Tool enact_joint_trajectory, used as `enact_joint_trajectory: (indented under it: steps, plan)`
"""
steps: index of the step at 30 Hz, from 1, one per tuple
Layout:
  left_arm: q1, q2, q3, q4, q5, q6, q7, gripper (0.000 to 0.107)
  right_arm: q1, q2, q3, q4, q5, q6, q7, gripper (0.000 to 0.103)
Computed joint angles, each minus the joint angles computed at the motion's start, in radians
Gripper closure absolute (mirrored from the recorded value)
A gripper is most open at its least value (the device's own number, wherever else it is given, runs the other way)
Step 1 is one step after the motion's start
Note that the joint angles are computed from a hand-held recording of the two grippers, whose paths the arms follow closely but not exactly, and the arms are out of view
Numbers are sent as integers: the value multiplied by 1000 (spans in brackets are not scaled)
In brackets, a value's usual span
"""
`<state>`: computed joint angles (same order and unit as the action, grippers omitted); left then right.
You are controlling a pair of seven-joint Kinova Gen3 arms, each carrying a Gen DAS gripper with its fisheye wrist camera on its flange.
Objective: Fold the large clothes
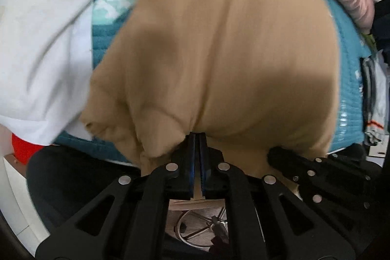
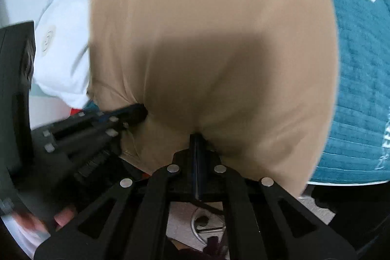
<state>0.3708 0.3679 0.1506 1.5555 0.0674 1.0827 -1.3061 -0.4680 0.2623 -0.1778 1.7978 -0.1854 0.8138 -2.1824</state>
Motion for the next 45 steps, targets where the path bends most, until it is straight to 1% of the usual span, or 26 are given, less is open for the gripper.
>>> enact_joint_trajectory:
  steps: [2,4,5,7,8,10,12,13,15,16,17,18,19,20,21,22,24,26,30,33,36,37,39,42,44,45]
  plan:
    - [20,-26,-21,1,-42,18,15,102,-3,-38,10,5,30,29,-14,103]
    - [6,-33,-16,8,-49,27,23,102,8,-72,22,24,47,45,-43,103]
    - [-3,-25,-18,11,-45,25,21,102,1,-83,46,36,53,54,-58,103]
    - [-23,-5,-14,16,-17,16,14,103,41,-89,49,78,17,32,-42,103]
    - [-25,16,-11,10,-14,13,21,103,85,-84,25,99,-24,6,-19,103]
    - [3,42,-21,-21,-45,36,48,102,117,-74,4,126,-57,-28,-4,103]
    - [39,47,-23,-56,-85,67,77,103,74,-74,29,106,-24,-2,-23,103]
    - [53,44,-20,-55,-93,65,88,103,53,-73,35,91,0,7,-46,100]
    - [58,34,-13,-61,-95,72,83,102,54,-84,23,89,4,16,-66,100]
    - [58,30,-11,-60,-92,73,84,101,59,-89,23,85,-5,21,-67,97]
    - [53,21,-7,-60,-78,74,81,95,62,-92,21,82,-9,22,-69,94]
    - [44,10,-7,-57,-52,70,66,80,83,-99,0,83,-9,20,-74,78]
    - [21,-3,12,-50,-26,59,51,68,89,-112,-10,80,6,18,-95,49]
    - [15,-16,15,-47,-16,53,49,44,77,-126,-2,92,37,10,-130,33]
    - [29,-28,4,-48,-23,48,57,33,47,-148,23,89,78,17,-170,14]
    - [35,-40,-2,-53,-45,49,63,33,14,-163,48,90,116,19,-211,11]
    - [36,-46,1,-80,-55,62,56,32,3,-185,56,91,145,8,-247,10]
    - [-7,-37,-2,-104,-21,57,13,27,56,-201,30,101,114,-9,-217,10]
    - [-54,-18,-11,-117,6,45,-38,27,86,-203,39,99,112,-4,-211,9]
    - [-150,18,-9,-136,99,53,-134,27,121,-198,52,101,70,-8,-187,9]
    - [-185,73,-30,-174,163,75,-184,27,150,-178,64,96,48,-1,-161,9]
    - [-209,90,-20,-180,187,79,-207,27,158,-163,66,88,40,6,-148,9]
    - [-289,145,32,-198,269,90,-272,27,172,-139,68,76,20,8,-114,9]
    - [-342,219,41,-230,370,125,-356,24,182,-102,70,53,4,15,-84,9]
    - [-357,255,42,-246,399,138,-380,18,189,-66,71,30,-8,18,-64,9]
    - [-371,274,49,-251,420,144,-405,18,201,-48,69,20,-29,14,-37,9]
